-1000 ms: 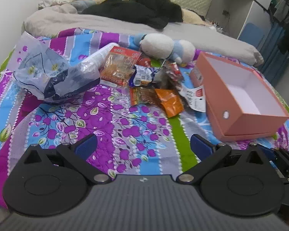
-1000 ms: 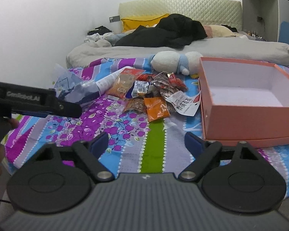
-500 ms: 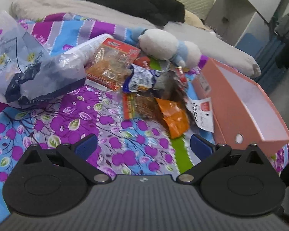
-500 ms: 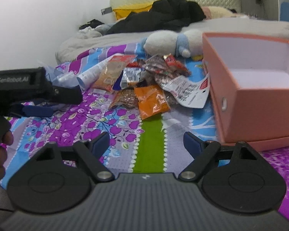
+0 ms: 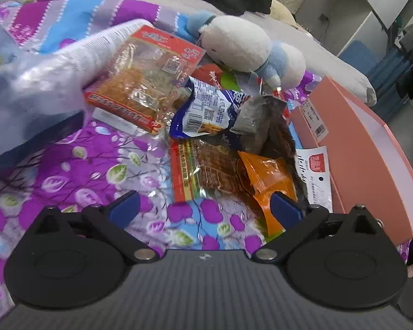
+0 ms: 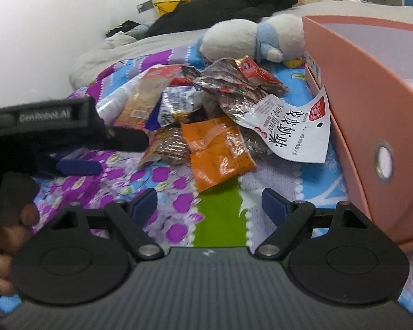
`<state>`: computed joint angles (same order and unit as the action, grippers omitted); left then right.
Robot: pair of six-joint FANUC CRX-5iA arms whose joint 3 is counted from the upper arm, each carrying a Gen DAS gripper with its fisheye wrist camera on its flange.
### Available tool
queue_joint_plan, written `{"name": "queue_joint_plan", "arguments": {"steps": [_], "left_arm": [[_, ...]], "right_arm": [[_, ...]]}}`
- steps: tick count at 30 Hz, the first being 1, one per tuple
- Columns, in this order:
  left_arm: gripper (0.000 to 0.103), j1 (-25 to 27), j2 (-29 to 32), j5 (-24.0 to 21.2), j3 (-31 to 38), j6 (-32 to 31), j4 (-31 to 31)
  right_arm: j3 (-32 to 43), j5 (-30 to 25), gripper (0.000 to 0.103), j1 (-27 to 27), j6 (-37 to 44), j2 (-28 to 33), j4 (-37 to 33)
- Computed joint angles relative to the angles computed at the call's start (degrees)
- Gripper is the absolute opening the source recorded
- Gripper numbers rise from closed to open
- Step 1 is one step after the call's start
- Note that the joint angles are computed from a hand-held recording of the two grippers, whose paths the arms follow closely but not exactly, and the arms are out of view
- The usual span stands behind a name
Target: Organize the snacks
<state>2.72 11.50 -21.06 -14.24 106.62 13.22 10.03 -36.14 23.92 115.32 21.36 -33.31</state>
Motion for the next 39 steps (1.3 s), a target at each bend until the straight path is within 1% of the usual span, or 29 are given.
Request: {"name": "queue_joint_plan", "arguments": {"steps": [1,3,5,8,10,11,12,13,14,15,16,17,19,20,21,22,23,26,27,29,33,35,36,37,38,39], "left_arm": [[0.099,0.21,0.8,0.23,0.16,-1.55,1.51],[0.092,0.56,2.27,0.34,0.72,-3.87,3.8],[0.09,0.82,3.56,0.67,1.34,-5.76,5.24],[0.085,0.79,4.93,0.15,3.11,-5.61,3.49],[0.081,0.71,5.61,-0.4,4.23,-5.65,1.93],[0.078,0.67,5.91,-1.02,5.0,-5.07,0.71],[0.073,0.54,6.16,-1.82,5.94,-3.82,-1.26],[0.071,0.32,6.41,-2.76,7.0,-2.57,-3.42],[0.065,0.03,6.57,-4.05,8.16,-0.66,-6.04],[0.061,-0.33,6.73,-5.46,9.41,1.69,-8.96],[0.059,-0.45,6.7,-5.65,9.55,1.86,-9.34],[0.054,-0.39,6.51,-5.15,9.0,1.06,-8.42],[0.048,-0.49,6.23,-4.74,8.56,1.22,-8.36],[0.042,-0.55,6.06,-4.62,8.39,1.46,-8.45],[0.03,-0.72,5.81,-4.71,8.32,2.25,-8.92],[0.02,-0.76,5.68,-4.98,8.32,2.27,-8.83],[0.012,-0.61,5.45,-4.95,7.44,0.29,-6.29],[0.007,-0.95,4.83,-4.25,6.2,0.6,-5.91],[0.006,-1.16,4.44,-4.09,5.82,1.15,-6.36],[0.004,-1.69,3.54,-4.17,5.21,2.31,-7.48],[0.003,-2.36,1.53,-4.27,2.98,3.47,-7.48],[0.003,-2.89,0.25,-4.35,2.08,5.16,-8.9],[0.003,-3.1,-0.33,-4.46,1.91,7.07,-10.35],[0.003,-2.99,-0.88,-4.11,1.24,7.36,-10.13],[0.004,-2.63,-1.54,-3.12,0.04,6.69,-8.73],[0.004,-2.29,-2.09,-2.27,-0.81,6.99,-8.1]], "right_arm": [[0.27,0.62,0.084,0.37,-1.16,0.53,1.03],[1.56,0.57,0.084,0.44,-2.54,1.8,1.21],[2.4,1.07,0.084,0.75,-3.67,2.75,1.8],[2.8,2.67,0.084,1.82,-5.98,3.83,4.32],[3.33,3.02,0.086,2.07,-6.54,4.42,4.73],[3.41,3.36,0.084,2.22,-6.56,4.51,4.87],[3.52,3.62,0.078,2.38,-6.51,4.61,5.04],[3.63,3.73,0.076,2.47,-6.27,4.69,5.05],[4.17,3.13,0.07,2.45,-6.14,4.98,5.1],[4.6,2.22,0.06,2.39,-6.1,5.12,5.24],[4.51,2.19,0.055,2.45,-6.37,5.03,5.61],[4.52,1.96,0.047,2.4,-6.36,4.91,5.63],[4.76,1.0,0.04,2.11,-6.0,4.67,5.14],[4.9,0.51,0.032,1.91,-5.74,4.55,4.73],[4.75,0.27,0.025,1.75,-5.47,4.27,4.49],[4.55,-0.04,0.022,1.47,-4.62,3.92,3.9],[4.32,-0.18,0.016,1.33,-4.09,3.6,3.64],[3.77,-1.15,0.011,0.8,-3.17,2.59,2.79],[3.34,-1.3,0.009,0.64,-2.82,2.06,2.59],[2.32,-1.47,0.007,0.31,-1.78,0.88,1.93],[0.16,-2.06,0.007,-0.28,-1.15,-1.42,1.25],[-0.78,-2.08,0.009,-0.51,-2.61,-2.34,1.27],[-0.99,-2.21,0.01,-0.89,-3.29,-2.63,0.58],[-0.84,-2.9,0.01,-1.48,-3.92,-2.72,-0.35],[-0.72,-3.32,0.013,-1.84,-4.81,-2.7,-0.76],[-0.44,-3.73,0.03,-2.28,-5.71,-2.56,-1.31]]}}
